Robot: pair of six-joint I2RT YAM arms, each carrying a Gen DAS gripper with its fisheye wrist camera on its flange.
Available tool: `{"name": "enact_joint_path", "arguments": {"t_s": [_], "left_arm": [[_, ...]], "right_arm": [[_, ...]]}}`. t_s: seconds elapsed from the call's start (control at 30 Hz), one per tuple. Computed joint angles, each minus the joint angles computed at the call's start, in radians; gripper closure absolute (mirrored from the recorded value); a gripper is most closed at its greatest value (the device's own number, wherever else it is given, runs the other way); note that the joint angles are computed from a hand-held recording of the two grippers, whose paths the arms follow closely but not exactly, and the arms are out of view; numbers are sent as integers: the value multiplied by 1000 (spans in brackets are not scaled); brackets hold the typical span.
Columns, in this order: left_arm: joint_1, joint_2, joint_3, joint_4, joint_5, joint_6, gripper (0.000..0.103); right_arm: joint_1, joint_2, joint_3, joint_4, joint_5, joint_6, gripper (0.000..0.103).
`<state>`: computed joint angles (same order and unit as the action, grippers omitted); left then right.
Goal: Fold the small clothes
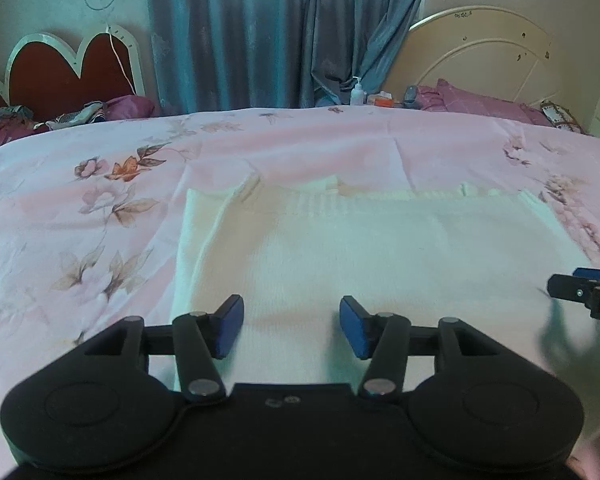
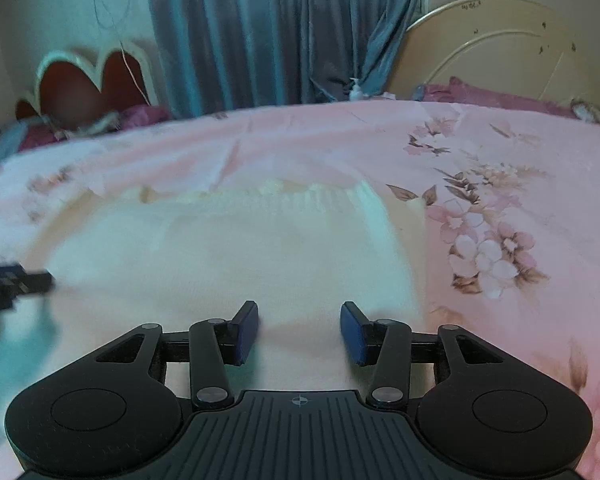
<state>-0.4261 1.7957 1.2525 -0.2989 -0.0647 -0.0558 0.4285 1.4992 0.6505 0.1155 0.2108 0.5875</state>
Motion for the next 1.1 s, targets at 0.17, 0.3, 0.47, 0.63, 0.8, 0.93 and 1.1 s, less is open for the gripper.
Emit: {"name": "enact_joint_path", "arguments": {"t_s": [0.17, 0.3, 0.47, 0.63, 0.8, 0.93, 1.1], "left_arm": [[-7, -82, -87, -14, 9, -22, 48], [-3, -105, -153, -16, 7, -23, 48], [24, -127, -226, 44, 28, -11, 45], [39, -144, -217, 2, 54, -5, 45], [81, -214, -238, -69, 126, -30, 44], [137, -298, -292, -127, 216, -50, 41], [202, -383, -356, -207, 316, -103, 36]], "right_arm": [[108, -43, -12, -17, 33, 43, 57], [193, -6, 0, -54, 80, 70, 57], [257, 19, -15, -70, 164, 89, 58], [296, 38, -4, -98, 218, 120, 58], [333, 40, 1, -130, 263, 165, 57], [347, 40, 12, -156, 279, 201, 57], [353, 38, 19, -172, 285, 222, 55]]}}
